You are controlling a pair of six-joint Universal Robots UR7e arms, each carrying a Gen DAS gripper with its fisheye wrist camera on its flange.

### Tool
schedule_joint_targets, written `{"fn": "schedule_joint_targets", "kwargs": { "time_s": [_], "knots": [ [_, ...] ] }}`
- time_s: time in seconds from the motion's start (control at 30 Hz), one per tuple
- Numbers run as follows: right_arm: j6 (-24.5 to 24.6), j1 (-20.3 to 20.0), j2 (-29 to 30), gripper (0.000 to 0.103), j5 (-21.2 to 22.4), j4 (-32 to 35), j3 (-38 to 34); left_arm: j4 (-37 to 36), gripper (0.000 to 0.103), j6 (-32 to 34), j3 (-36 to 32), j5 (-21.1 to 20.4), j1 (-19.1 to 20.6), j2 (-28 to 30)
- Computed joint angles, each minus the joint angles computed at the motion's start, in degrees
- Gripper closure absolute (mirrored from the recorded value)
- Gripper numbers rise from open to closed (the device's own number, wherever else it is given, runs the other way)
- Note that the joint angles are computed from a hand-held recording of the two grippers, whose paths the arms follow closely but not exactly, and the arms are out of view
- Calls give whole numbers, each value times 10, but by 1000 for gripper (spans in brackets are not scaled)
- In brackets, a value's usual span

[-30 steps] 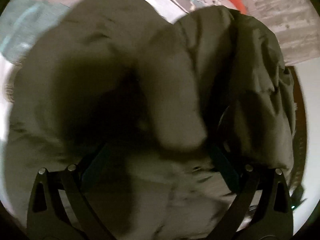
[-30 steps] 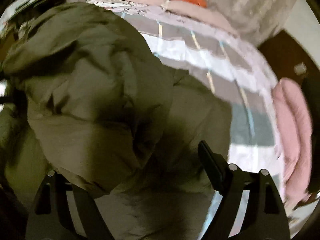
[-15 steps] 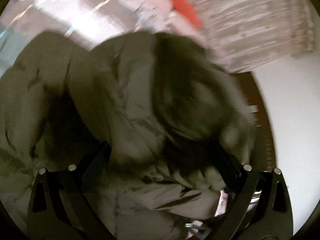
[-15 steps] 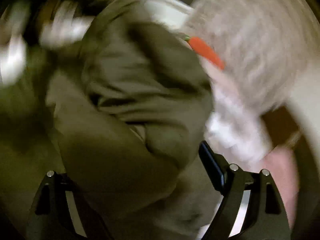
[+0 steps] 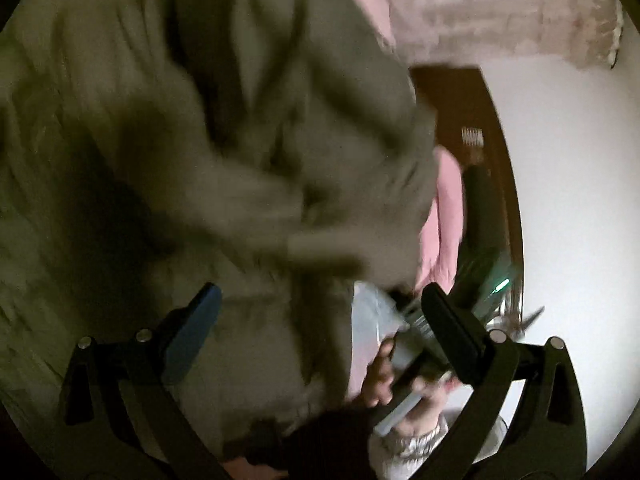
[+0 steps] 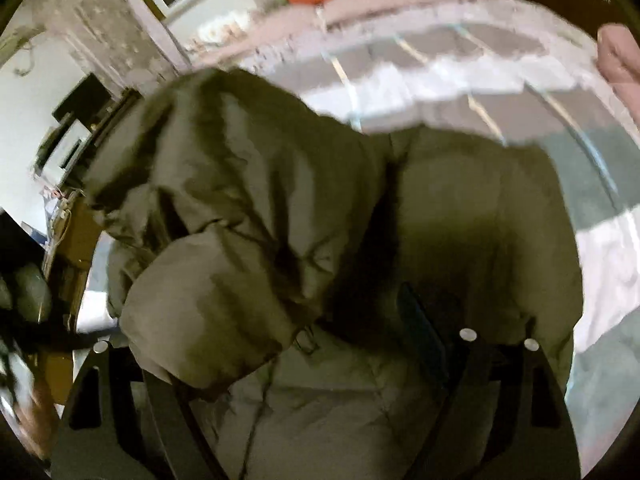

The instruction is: Fold large clothes

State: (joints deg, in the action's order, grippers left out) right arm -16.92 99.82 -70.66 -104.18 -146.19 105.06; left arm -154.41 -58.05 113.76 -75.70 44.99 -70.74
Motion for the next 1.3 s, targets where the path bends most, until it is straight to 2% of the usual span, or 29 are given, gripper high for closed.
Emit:
{"fn": "schedule_joint_targets", "kwargs": {
  "time_s": [0.07, 0.1, 0.17, 0.2, 0.23, 0.27, 0.33, 0.4, 0.47, 0.57, 0.7, 0.77, 0.8, 0.87, 0.93, 1.0, 1.07, 1.17, 1.23, 1.3],
  "knots": [
    [-23, -2, 3, 20, 0, 8, -4, -4, 2, -5, -5, -9, 3, 13],
    [-31, 2, 4, 20, -11, 11, -1, -8, 2, -26, 0, 12, -1, 15],
    [-63, 7, 7, 20, -39, 9, 10, -84, 8, -21, 20, -4, 9, 19],
    [-80, 15, 11, 20, -60, -1, 15, -109, 36, -18, 28, -9, 12, 18],
    [-94, 20, 16, 20, -71, -12, 17, -110, 71, -18, 25, -11, 16, 20],
    [-100, 22, 11, 20, -75, -17, 25, -102, 76, -16, 20, -12, 21, 23],
    [-108, 22, 3, 20, -84, -27, 35, -141, 88, -20, 26, -35, 37, 34],
    [-120, 21, -2, 20, -95, -41, 45, -177, 92, -33, 32, -56, 46, 40],
    [-160, 29, 9, 20, -130, -87, 52, -207, 93, -16, 31, -70, 46, 42],
    [-232, 41, 17, 19, -155, -172, 85, -229, 93, 9, 23, -73, 37, 44],
    [-263, 45, 31, 19, -175, -202, 103, -281, 94, -4, 24, -105, 39, 60],
    [-254, 41, 38, 18, -179, -212, 109, -296, 94, -12, 24, -125, 44, 68],
    [-233, 35, 37, 18, -167, -204, 109, -297, 94, -11, 23, -129, 45, 71],
    [-158, 15, 27, 17, -117, -183, 108, -294, 94, -4, 17, -131, 44, 74],
    [-70, -11, 11, 17, -43, -206, 119, -298, 94, 2, 9, -138, 48, 78],
    [-32, -22, 5, 17, -6, -228, 128, -291, 94, 12, 3, -137, 46, 79],
    [-23, -18, 9, 17, -8, -249, 133, -286, 94, 19, 0, -133, 38, 86],
    [-45, -6, 21, 17, -18, -318, 144, -284, 94, 25, -1, -149, 44, 98],
    [-51, -2, 18, 17, -7, -340, 153, -272, 94, 31, -11, -156, 45, 102],
    [-58, 6, 17, 17, -17, -360, 161, -264, 94, 43, -19, -154, 46, 102]
  ]
}}
